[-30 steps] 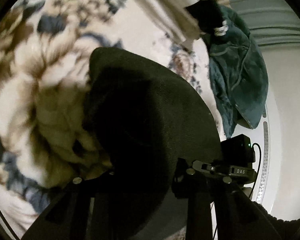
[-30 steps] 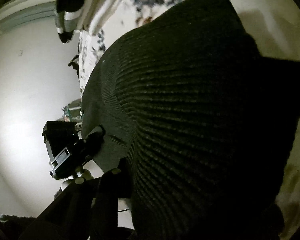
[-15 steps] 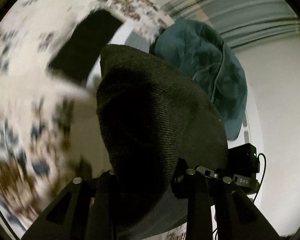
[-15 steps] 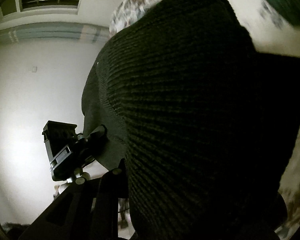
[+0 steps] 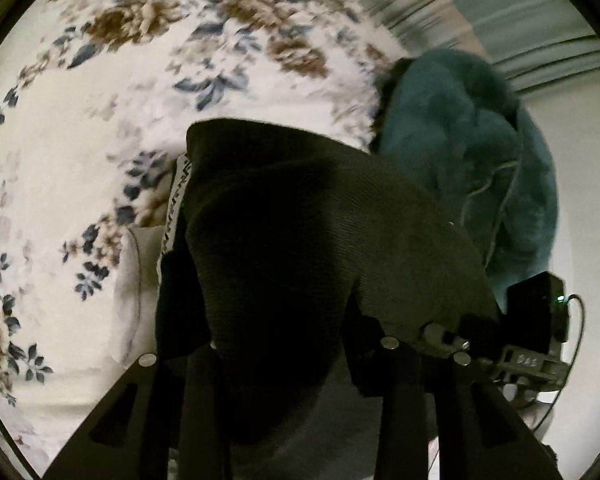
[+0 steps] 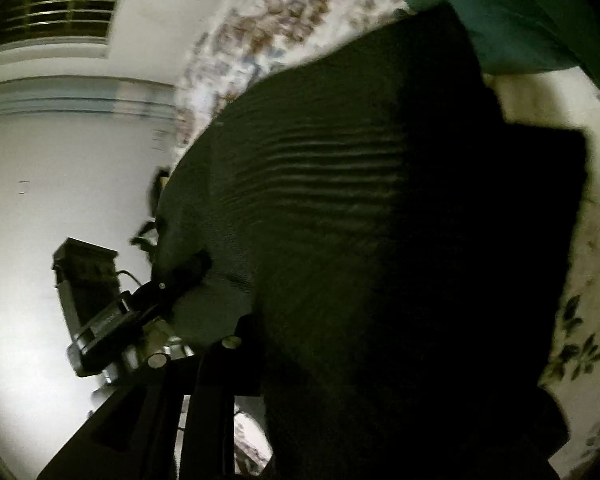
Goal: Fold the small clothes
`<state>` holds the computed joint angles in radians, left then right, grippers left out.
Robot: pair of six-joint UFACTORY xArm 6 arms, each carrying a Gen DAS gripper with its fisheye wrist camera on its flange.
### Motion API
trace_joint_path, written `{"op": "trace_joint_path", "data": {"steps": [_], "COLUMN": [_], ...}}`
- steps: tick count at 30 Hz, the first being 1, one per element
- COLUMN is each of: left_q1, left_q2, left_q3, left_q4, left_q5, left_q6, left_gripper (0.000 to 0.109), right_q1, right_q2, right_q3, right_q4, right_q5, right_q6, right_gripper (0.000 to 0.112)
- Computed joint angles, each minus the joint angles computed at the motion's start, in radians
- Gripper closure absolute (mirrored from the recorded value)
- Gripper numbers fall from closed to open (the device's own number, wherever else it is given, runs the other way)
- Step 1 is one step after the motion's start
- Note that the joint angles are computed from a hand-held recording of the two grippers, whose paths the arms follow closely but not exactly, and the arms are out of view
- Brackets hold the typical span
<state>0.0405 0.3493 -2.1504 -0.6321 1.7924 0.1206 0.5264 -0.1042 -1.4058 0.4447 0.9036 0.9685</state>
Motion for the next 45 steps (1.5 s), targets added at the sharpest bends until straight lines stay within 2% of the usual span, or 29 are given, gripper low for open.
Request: {"op": "trace_joint_path", "data": {"steps": [1, 2, 3, 4, 6, 7, 8, 9, 11, 13, 15, 17, 20, 23, 25, 26, 27, 30, 31, 32, 34, 35, 38, 42, 45], "left_q1": [-0.001, -0.001, 0.002, 0.002, -0.013, -0.022, -0.027, -0.029, -0.035, -0.048, -0.052, -0.062, -0.097, -0.101, -0.102, -0.097, -0.095, -0.102, -0.11, -0.119, -0.144, -0.159, -0.19, -0.202, -0.213], "left_q2": [-0.002, 0.013, 0.016, -0.006, -0.022, -0.038, -0.056, -0.077, -0.115, -0.188, -0.254, -0.303, -0.324, -0.365, -0.392, -0.404, -0.415, -0.425, -0.431, -0.437, -0.451, -0.448, -0.425, -0.398, -0.39], "left_q3": [0.007, -0.017, -0.028, -0.003, -0.012, -0.007, 0.001, 0.014, 0.042, 0.121, 0.211, 0.284, 0.332, 0.389, 0.413, 0.424, 0.433, 0.446, 0.46, 0.475, 0.517, 0.534, 0.563, 0.57, 0.559], "left_q4": [0.009, 0.014, 0.01, 0.021, 0.092, 0.134, 0.163, 0.179, 0.212, 0.257, 0.259, 0.257, 0.313, 0.314, 0.319, 0.317, 0.319, 0.332, 0.334, 0.342, 0.376, 0.39, 0.425, 0.397, 0.393], "left_q5": [0.002, 0.015, 0.017, -0.001, -0.027, -0.049, -0.074, -0.1, -0.153, -0.24, -0.303, -0.327, -0.309, -0.324, -0.329, -0.328, -0.327, -0.321, -0.329, -0.338, -0.364, -0.37, -0.379, -0.386, -0.392], "left_q6": [0.001, -0.005, -0.007, 0.001, 0.001, 0.001, 0.002, 0.01, 0.02, 0.038, 0.058, 0.079, 0.081, 0.076, 0.073, 0.07, 0.065, 0.056, 0.058, 0.061, 0.057, 0.053, 0.042, 0.05, 0.059], "left_gripper": [0.073, 0.071, 0.07, 0.065, 0.045, 0.025, 0.017, 0.017, 0.015, 0.006, 0.006, 0.006, 0.006, 0.006, 0.006, 0.006, 0.006, 0.006, 0.006, 0.006, 0.006, 0.006, 0.006, 0.006, 0.006], "right_q1": [-0.004, -0.009, -0.012, -0.01, -0.01, -0.005, 0.008, 0.026, 0.057, 0.099, 0.157, 0.175, 0.161, 0.153, 0.171, 0.191, 0.191, 0.131, 0.111, 0.086, 0.021, -0.016, -0.076, -0.122, -0.128], "right_q2": [0.006, 0.01, 0.009, 0.006, 0.001, 0.006, 0.05, 0.084, 0.134, 0.183, 0.169, 0.146, 0.124, 0.061, 0.059, 0.038, 0.002, -0.129, -0.15, -0.154, -0.193, -0.231, -0.309, -0.398, -0.464], "right_q3": [-0.015, -0.031, -0.04, -0.048, -0.099, -0.134, -0.21, -0.282, -0.393, -0.492, -0.509, -0.487, -0.461, -0.395, -0.418, -0.394, -0.339, -0.111, -0.066, -0.051, 0.037, 0.111, 0.236, 0.379, 0.491], "right_q4": [-0.033, -0.066, -0.09, -0.119, -0.19, -0.229, -0.273, -0.311, -0.374, -0.43, -0.503, -0.512, -0.488, -0.488, -0.521, -0.542, -0.527, -0.327, -0.302, -0.284, -0.177, -0.1, 0.002, 0.134, 0.216], "right_q5": [0.031, 0.062, 0.087, 0.11, 0.212, 0.284, 0.347, 0.421, 0.554, 0.639, 0.691, 0.662, 0.647, 0.584, 0.616, 0.595, 0.532, 0.233, 0.185, 0.179, 0.116, 0.055, -0.018, -0.086, -0.19], "right_q6": [0.026, 0.059, 0.082, 0.104, 0.141, 0.153, 0.167, 0.172, 0.17, 0.187, 0.228, 0.258, 0.274, 0.293, 0.292, 0.292, 0.293, 0.295, 0.296, 0.279, 0.254, 0.243, 0.235, 0.208, 0.202], "right_gripper": [0.072, 0.06, 0.055, 0.05, 0.045, 0.044, 0.044, 0.043, 0.036, 0.035, 0.034, 0.032, 0.032, 0.032, 0.032, 0.032, 0.032, 0.03, 0.03, 0.03, 0.03, 0.03, 0.03, 0.03, 0.03]}}
